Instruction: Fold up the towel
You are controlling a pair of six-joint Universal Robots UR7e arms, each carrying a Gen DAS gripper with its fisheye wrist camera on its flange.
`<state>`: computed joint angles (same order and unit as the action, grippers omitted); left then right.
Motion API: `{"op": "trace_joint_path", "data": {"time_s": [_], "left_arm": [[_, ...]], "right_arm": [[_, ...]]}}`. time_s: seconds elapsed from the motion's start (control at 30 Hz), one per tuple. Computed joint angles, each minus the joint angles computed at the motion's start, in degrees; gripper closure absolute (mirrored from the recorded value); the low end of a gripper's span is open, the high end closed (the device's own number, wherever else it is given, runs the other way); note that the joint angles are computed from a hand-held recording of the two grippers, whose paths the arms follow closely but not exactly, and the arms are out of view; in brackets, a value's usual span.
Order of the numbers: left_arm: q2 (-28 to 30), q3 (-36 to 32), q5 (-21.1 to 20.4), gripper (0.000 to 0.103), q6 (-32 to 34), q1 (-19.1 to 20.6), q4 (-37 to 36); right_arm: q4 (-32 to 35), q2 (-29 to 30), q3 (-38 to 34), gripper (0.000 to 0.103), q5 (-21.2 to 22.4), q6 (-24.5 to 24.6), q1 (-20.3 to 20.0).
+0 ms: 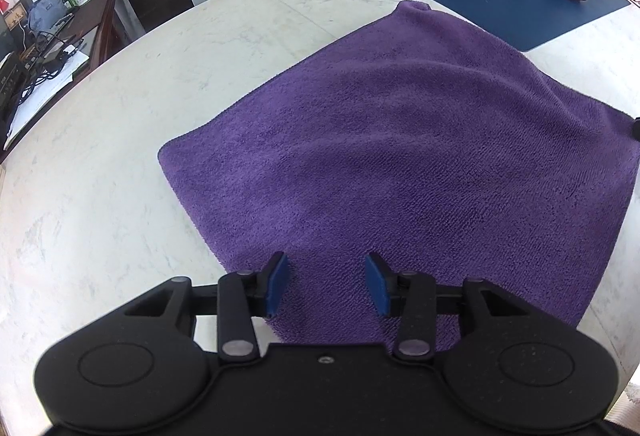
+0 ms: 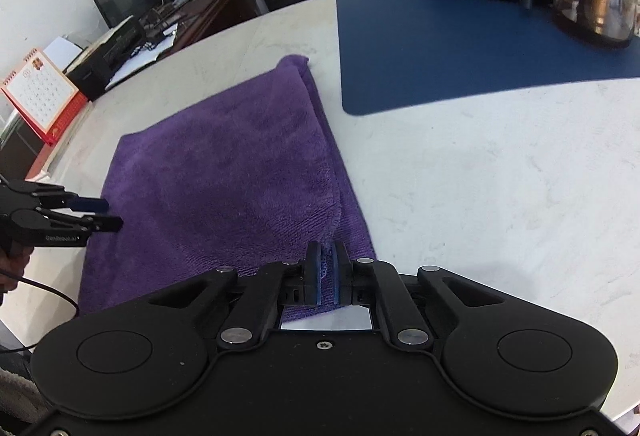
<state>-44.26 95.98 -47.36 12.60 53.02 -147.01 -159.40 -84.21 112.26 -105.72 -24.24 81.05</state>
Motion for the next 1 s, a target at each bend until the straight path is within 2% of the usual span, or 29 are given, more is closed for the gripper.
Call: {"op": "trace_joint_path", "data": {"time_s": [0.27, 0.57, 0.63, 0.73, 0.9, 1.0], "left_arm": [[0.00, -0.37, -0.13, 0.061, 0.43, 0.10, 0.56], [-0.23, -0.94, -0.31, 0.061, 1.44, 0.09, 2.18], [-0.44, -0.78, 0.53, 0.061, 2.10, -0.35, 2.32], [-1.44, -0.32, -0.35, 0.061, 1.66, -0.91, 1.68], [-2.60, 0.24, -4.67, 0.061, -2.16, -1.68, 4.98], [-2.37, 0.79, -5.06, 0.061, -4.30, -2.08, 7.43]], "right_arm": [[-0.71, 0.10, 0.92, 0.098, -2.04, 0.55, -0.21], [-4.20, 2.72, 1.32, 0.098, -8.67, -4.94, 1.58], [-4.21, 2.86, 1.06, 0.096, -9.83, -5.54, 2.20], [-4.65, 2.50, 0.48, 0.095, -10.87, -5.53, 3.02], [-3.49, 4.22, -3.62, 0.095, -6.70, -8.14, 3.60], [-0.04, 7.38, -7.02, 0.095, -3.27, -10.37, 3.60]]}}
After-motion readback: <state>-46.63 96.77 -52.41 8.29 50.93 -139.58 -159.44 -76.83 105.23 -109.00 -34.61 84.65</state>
